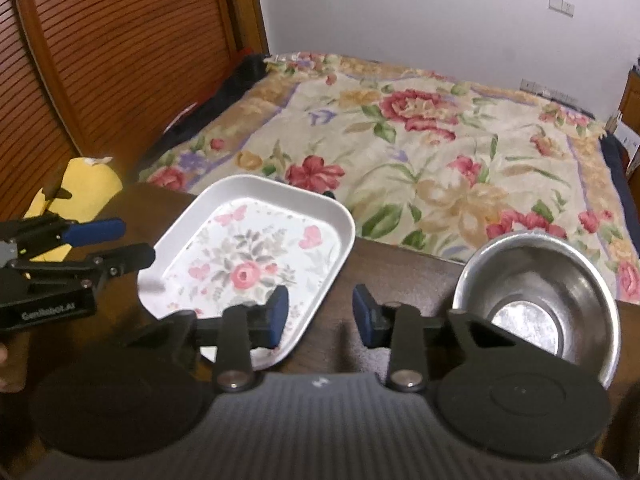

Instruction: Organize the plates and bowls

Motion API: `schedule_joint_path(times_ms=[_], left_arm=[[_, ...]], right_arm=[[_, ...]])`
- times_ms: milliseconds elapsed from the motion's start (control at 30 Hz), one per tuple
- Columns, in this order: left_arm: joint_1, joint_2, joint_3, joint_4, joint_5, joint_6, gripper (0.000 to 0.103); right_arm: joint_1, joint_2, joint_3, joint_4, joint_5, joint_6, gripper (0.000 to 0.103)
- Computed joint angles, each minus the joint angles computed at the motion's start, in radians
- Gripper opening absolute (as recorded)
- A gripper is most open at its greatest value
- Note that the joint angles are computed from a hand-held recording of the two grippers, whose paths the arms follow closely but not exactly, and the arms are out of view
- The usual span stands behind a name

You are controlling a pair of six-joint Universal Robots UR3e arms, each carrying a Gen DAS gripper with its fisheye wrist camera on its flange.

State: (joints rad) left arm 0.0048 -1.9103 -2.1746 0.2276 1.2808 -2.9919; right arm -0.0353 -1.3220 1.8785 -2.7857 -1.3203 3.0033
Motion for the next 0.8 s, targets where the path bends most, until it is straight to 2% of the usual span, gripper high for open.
schedule_joint_path(times_ms=[33,100,200,800], left_arm=[[0.002,-0.004,0.001,-0.004,-0.004,0.000,0.035],[0.004,-0.008,0.004,-0.010,-0.009,-0.002,0.035],[0.007,-0.015,0.006,-0.017,-0.017,-0.002,0.032],[-0.001,-0.065,0.068,-0.068,-0.021,-0.034,0.018]], right_arm=[[-0.003,0.002,-0.006,0.013,0.006,-0.002,0.034],[0.003,0.013,-0.020,0.025,0.003,-0.004,0.026],[0.008,0.027,-0.042,0.045,0.002,-0.015,0.021],[0.015,0.065,-0.073,0.082,-0.009,-0.022,0.021]])
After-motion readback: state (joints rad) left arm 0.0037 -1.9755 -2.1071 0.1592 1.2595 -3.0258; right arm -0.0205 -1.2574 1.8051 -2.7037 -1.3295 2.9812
